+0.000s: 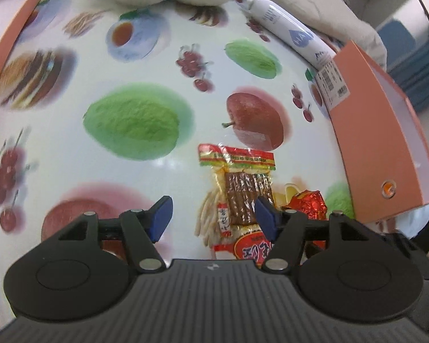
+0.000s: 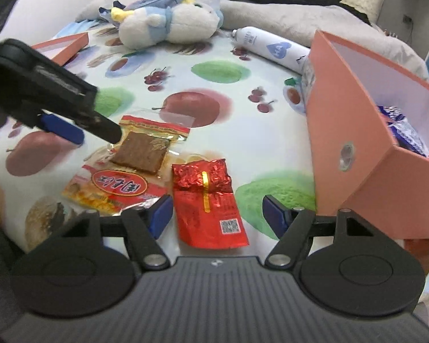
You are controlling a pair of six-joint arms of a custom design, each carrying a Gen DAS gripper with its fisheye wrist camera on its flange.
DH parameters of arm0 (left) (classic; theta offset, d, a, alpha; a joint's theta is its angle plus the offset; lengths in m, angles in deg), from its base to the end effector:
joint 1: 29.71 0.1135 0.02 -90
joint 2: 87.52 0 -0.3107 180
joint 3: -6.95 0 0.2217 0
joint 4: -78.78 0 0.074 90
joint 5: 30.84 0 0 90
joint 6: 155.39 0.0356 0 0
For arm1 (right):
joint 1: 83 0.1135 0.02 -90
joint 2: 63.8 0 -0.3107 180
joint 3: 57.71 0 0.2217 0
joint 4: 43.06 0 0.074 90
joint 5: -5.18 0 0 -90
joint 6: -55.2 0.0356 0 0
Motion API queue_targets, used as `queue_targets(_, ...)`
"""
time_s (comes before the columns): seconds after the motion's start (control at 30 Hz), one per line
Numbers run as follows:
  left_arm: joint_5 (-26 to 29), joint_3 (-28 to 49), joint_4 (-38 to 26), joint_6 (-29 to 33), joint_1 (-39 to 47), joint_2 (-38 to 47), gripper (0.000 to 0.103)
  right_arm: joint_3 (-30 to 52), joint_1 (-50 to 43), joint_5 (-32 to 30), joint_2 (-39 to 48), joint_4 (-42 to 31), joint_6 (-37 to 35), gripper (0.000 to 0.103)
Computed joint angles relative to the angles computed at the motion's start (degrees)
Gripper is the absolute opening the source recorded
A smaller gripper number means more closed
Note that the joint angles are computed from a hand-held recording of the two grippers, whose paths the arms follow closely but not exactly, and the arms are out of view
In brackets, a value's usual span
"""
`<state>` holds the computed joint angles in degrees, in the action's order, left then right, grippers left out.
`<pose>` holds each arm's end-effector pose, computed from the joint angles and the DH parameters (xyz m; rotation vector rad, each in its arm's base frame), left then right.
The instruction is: Organize snacks
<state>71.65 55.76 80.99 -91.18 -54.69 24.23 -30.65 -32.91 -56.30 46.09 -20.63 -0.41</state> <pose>0.2589 -0.1291 0.1098 0.0584 2.7157 -0.5724 0.1448 0.1466 0.0942 -0.1706 2.4345 -0.0257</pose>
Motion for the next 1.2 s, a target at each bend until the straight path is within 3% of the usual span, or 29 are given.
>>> queue_targets(0.23, 11.6, -5.3, 2.6, -7.7, 5.1, -2.0, 0.069, -1.6, -4.3, -5.6, 6.0, 13.7, -11.3, 0.071)
queue_targets(0.4, 13.8, -8.4, 7.2, -12.9, 5.6, -1.3, 0.069, -0.7, -5.9, -8.9, 8.4, 16.8, -17.6, 0.069)
queue_targets(0.5, 15.3, -8.9, 9.6, -14.6, 6.8, 0.2, 0.069, -0.7, -8.5, -13.3, 8.8, 17.4, -15.5, 0.060)
queue_targets(0.6, 16.2, -8.7, 10.9, -15.1, 7.7, 1.0, 0.069, -2.0, -10.5, -16.5, 10.1, 20.8, -12.8, 0.059)
queue_targets(0.83, 12.6, -4.6, 7.7, -12.3, 7.9, 1.7, 0.071, -0.7, -9.1, -15.2, 8.4, 16.5, -12.3, 0.055)
queue_targets(1.03, 15.0, -2.2, 15.0, -16.7, 6.8, 7.7, 0.072, 0.6, -9.0, -15.0, 7.8, 13.5, -12.2, 0.055)
queue_targets(1.2, 18.2, -0.5, 17.1, -20.1, 7.8, 10.2, 0.074, 0.4, -9.4, -15.5, 8.1, 14.2, -12.1, 0.055)
